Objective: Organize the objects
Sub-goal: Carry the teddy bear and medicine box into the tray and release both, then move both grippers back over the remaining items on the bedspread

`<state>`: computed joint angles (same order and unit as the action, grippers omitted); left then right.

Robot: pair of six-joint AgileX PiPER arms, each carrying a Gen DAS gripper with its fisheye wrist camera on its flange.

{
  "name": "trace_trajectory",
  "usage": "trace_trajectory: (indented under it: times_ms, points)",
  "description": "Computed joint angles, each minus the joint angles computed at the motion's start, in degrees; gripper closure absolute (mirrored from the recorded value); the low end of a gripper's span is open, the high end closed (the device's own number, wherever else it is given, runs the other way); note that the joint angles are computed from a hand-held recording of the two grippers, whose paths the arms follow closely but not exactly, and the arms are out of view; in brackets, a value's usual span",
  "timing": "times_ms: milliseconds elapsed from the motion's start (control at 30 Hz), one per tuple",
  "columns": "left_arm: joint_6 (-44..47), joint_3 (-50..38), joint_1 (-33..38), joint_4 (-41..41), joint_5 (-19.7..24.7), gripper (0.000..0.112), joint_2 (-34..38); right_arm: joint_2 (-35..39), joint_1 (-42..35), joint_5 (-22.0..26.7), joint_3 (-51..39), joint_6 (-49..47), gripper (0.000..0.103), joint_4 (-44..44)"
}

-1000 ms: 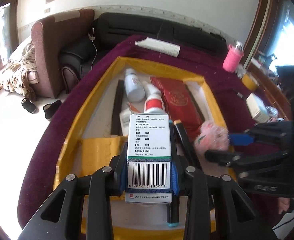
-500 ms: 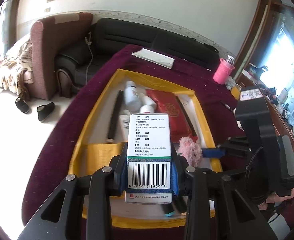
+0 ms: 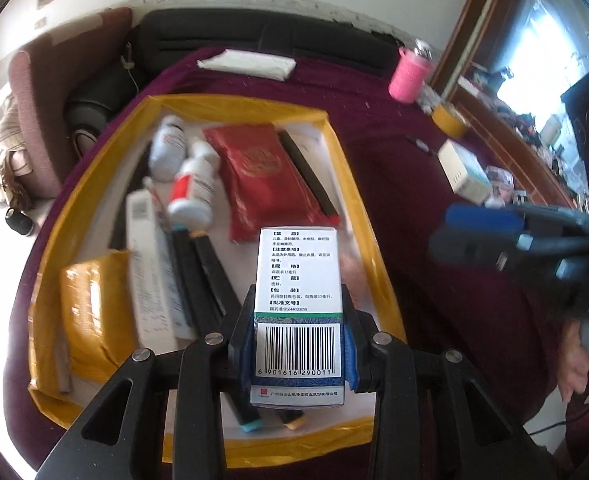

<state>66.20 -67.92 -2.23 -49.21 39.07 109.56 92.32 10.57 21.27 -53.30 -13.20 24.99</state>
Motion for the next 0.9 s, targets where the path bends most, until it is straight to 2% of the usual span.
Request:
trace_trajectory:
  times_ms: [100, 200, 300, 333, 433, 500, 567, 600, 767, 833, 900]
  points:
    - [-6.6, -0.7, -2.5, 5.8, -0.5, 0.082, 1.2, -0.9, -4.5, -1.7, 2.8, -12.7, 0.050, 15.0]
    - [-14.4, -2.0, -4.7, 11.2, -2.9, 0.082, 3.0, -0.7, -7.5, -2.0, 5.2, -23.9, 0.050, 28.1]
    - [-19.5, -0.7, -6.8, 15.8, -8.4, 0.082, 2.4, -0.6, -10.8, -0.5, 7.5, -35.5, 0.050, 41.3]
    - [-21.5, -0.7, -7.2, 17.5, -8.5, 0.082, 2.2, -0.5, -11.7, -0.2, 8.1, -38.3, 0.050, 44.3]
    - [-16.8, -0.8, -5.7, 13.7, -2.9, 0.081, 1.0, -1.6, -13.2, -0.3, 10.7, -43.6, 0.050, 50.4]
    - [-14.3, 0.5, -4.5, 12.4, -1.1, 0.070, -0.9, -1.6, -13.9, 0.0, 11.6, -46.8, 0.050, 53.7]
    - [-11.9, 1.9, -3.3, 11.3, -0.6, 0.050, -2.9, -1.9, -14.3, -0.2, 12.2, -47.6, 0.050, 54.6]
    - [-11.3, 2.4, -2.5, 11.3, 0.0, 0.048, -4.0, -1.8, -14.6, 0.1, 12.5, -49.4, 0.050, 56.5]
    - [-11.0, -0.2, 0.5, 8.0, 2.9, 0.047, -3.5, -2.0, -16.5, 1.8, 14.2, -53.9, 0.050, 62.0]
    - [-11.5, -3.7, 1.8, 3.5, 6.8, 0.047, -1.1, -1.7, -16.8, 1.7, 14.7, -55.0, 0.050, 63.3]
    - [-10.9, -8.1, 3.2, -1.4, 14.1, 0.045, 2.2, -1.9, -17.2, 2.0, 15.5, -56.9, 0.050, 65.4]
